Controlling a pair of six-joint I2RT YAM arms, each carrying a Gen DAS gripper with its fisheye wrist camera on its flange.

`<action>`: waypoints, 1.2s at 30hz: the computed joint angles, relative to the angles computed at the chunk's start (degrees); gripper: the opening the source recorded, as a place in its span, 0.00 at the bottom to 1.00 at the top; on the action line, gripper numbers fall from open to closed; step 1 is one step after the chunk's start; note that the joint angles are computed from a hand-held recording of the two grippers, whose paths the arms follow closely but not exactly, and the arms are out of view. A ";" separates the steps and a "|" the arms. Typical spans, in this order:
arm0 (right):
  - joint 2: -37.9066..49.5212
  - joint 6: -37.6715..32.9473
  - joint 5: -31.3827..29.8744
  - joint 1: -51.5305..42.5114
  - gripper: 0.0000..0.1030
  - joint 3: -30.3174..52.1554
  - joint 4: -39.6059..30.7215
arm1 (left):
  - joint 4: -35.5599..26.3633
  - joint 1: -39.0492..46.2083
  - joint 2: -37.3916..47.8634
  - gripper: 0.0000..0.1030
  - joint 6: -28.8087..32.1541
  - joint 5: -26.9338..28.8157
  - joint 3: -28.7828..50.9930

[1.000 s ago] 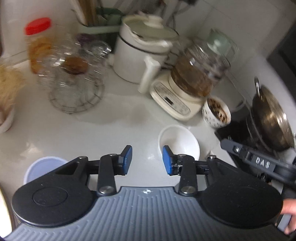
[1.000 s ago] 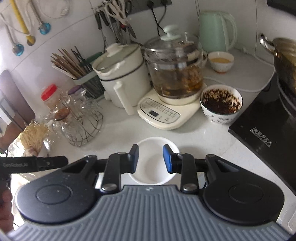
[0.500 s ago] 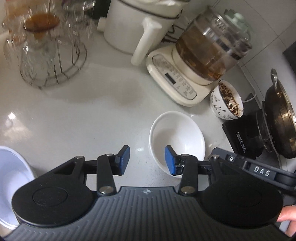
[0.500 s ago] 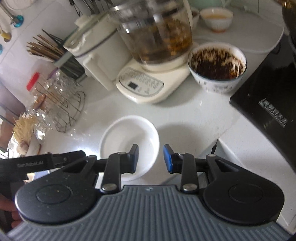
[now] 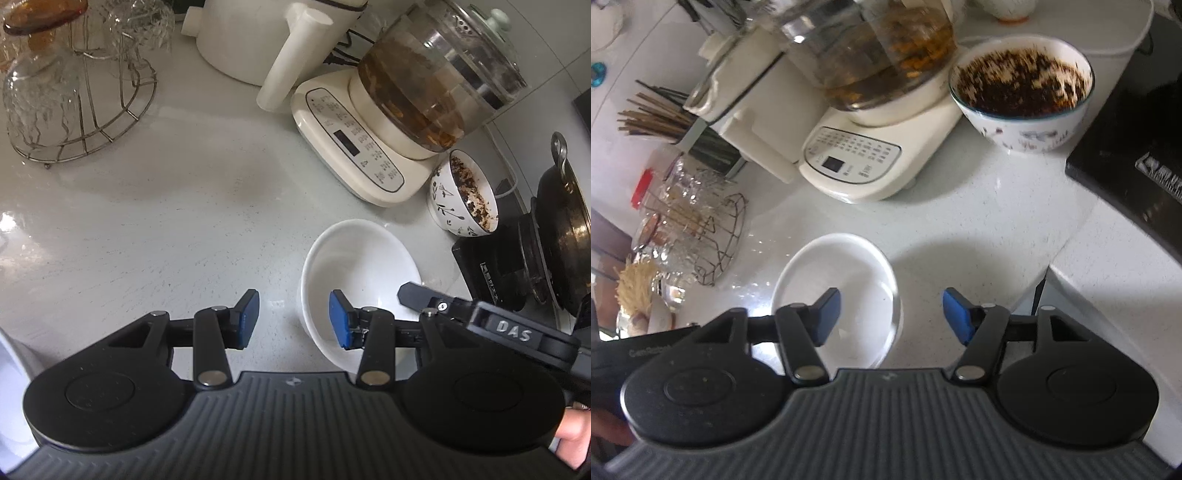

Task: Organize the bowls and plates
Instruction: 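Close both grippers on the rim of the white ceramic bowl, then lift the white bowl with both grippers and carry it over the plastic bowls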

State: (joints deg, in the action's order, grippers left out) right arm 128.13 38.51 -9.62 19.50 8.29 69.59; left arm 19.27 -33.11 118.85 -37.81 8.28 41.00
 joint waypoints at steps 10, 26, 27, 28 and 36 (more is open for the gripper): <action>3.99 0.86 -1.46 -0.39 0.25 1.82 0.48 | -1.32 0.94 2.96 0.43 1.44 1.63 3.49; 3.19 -1.85 -3.47 -1.10 0.10 0.74 0.49 | 2.09 -1.89 2.85 0.09 -2.06 0.00 1.86; 3.04 -2.14 -3.72 -1.39 0.10 0.41 0.63 | 2.57 -2.09 2.74 0.09 -2.69 0.01 1.42; 2.91 -2.32 -4.04 -1.69 0.10 0.13 0.71 | 2.90 -2.27 2.55 0.09 -3.23 0.01 0.97; 0.90 -3.56 -5.88 -2.63 0.10 -2.29 2.46 | 4.84 -3.08 -1.56 0.09 -5.50 -0.77 -3.32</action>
